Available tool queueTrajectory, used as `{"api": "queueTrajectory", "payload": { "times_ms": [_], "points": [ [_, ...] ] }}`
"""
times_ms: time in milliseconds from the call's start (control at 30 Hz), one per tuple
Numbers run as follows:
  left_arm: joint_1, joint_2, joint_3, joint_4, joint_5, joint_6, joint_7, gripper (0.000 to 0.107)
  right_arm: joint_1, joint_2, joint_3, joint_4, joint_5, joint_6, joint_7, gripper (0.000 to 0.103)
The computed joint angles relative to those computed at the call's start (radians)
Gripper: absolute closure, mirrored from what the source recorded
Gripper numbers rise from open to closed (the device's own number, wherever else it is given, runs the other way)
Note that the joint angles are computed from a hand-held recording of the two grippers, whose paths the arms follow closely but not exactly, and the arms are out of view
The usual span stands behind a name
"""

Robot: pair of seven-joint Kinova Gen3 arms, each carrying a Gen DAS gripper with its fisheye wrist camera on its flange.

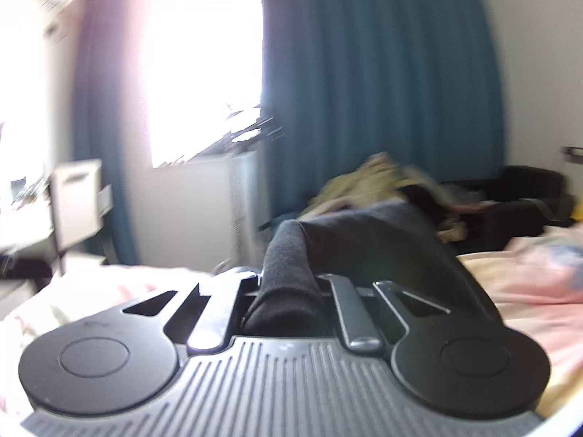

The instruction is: Fold clothes

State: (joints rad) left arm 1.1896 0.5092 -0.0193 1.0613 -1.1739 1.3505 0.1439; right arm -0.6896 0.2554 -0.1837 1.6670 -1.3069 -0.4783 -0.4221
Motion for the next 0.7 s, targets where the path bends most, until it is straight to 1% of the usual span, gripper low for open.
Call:
{"api": "queueTrajectory", "payload": {
  "times_ms": [33,67,133,167,200,233,267,300,367,400,433,500,600,700],
  "points": [
    [-0.007,-0.012,-0.022,0.020,0.039,-0.001,0.041,0.016,-0.029,0.046,0.014,-0.043,-0.030,0.030,0.041,0.092],
    [-0.019,-0.017,-0.027,0.037,0.061,-0.006,0.066,0.016,-0.067,0.093,0.046,-0.078,-0.071,0.069,0.081,0.092],
    [-0.052,-0.023,0.001,0.058,0.057,0.014,0.079,0.016,-0.137,0.185,0.104,-0.140,-0.152,0.101,0.163,0.091],
    [-0.051,-0.028,0.001,0.074,0.045,0.012,0.093,0.016,-0.173,0.220,0.134,-0.157,-0.177,0.093,0.200,0.091],
    [-0.052,-0.035,0.002,0.093,0.032,0.005,0.113,0.016,-0.193,0.247,0.146,-0.167,-0.185,0.077,0.220,0.090],
    [-0.057,-0.047,0.004,0.121,0.017,-0.018,0.149,0.016,-0.195,0.255,0.139,-0.166,-0.177,0.061,0.225,0.090],
    [-0.060,-0.058,0.010,0.146,0.005,-0.039,0.189,0.016,-0.181,0.252,0.114,-0.158,-0.152,0.043,0.213,0.090],
    [-0.064,-0.074,0.019,0.176,-0.004,-0.058,0.225,0.016,-0.149,0.244,0.073,-0.146,-0.116,0.035,0.185,0.088],
    [-0.082,-0.094,0.039,0.217,-0.021,-0.102,0.287,0.016,-0.069,0.221,-0.019,-0.119,-0.040,0.044,0.126,0.079],
    [-0.093,-0.102,0.048,0.236,-0.031,-0.131,0.319,0.016,-0.029,0.207,-0.065,-0.112,-0.005,0.068,0.111,0.068],
    [-0.106,-0.112,0.061,0.263,-0.051,-0.162,0.359,0.016,0.017,0.192,-0.107,-0.100,0.031,0.107,0.099,0.053],
    [-0.099,-0.120,0.064,0.280,-0.066,-0.175,0.392,0.016,0.106,0.148,-0.200,-0.063,0.091,0.189,0.101,0.040],
    [-0.107,-0.115,0.094,0.270,-0.081,-0.164,0.390,0.016,0.245,0.060,-0.319,0.011,0.187,0.311,0.084,0.038],
    [-0.105,-0.106,0.102,0.250,-0.079,-0.175,0.358,0.016,0.384,-0.066,-0.366,0.090,0.218,0.432,0.033,0.038]
  ]
}}
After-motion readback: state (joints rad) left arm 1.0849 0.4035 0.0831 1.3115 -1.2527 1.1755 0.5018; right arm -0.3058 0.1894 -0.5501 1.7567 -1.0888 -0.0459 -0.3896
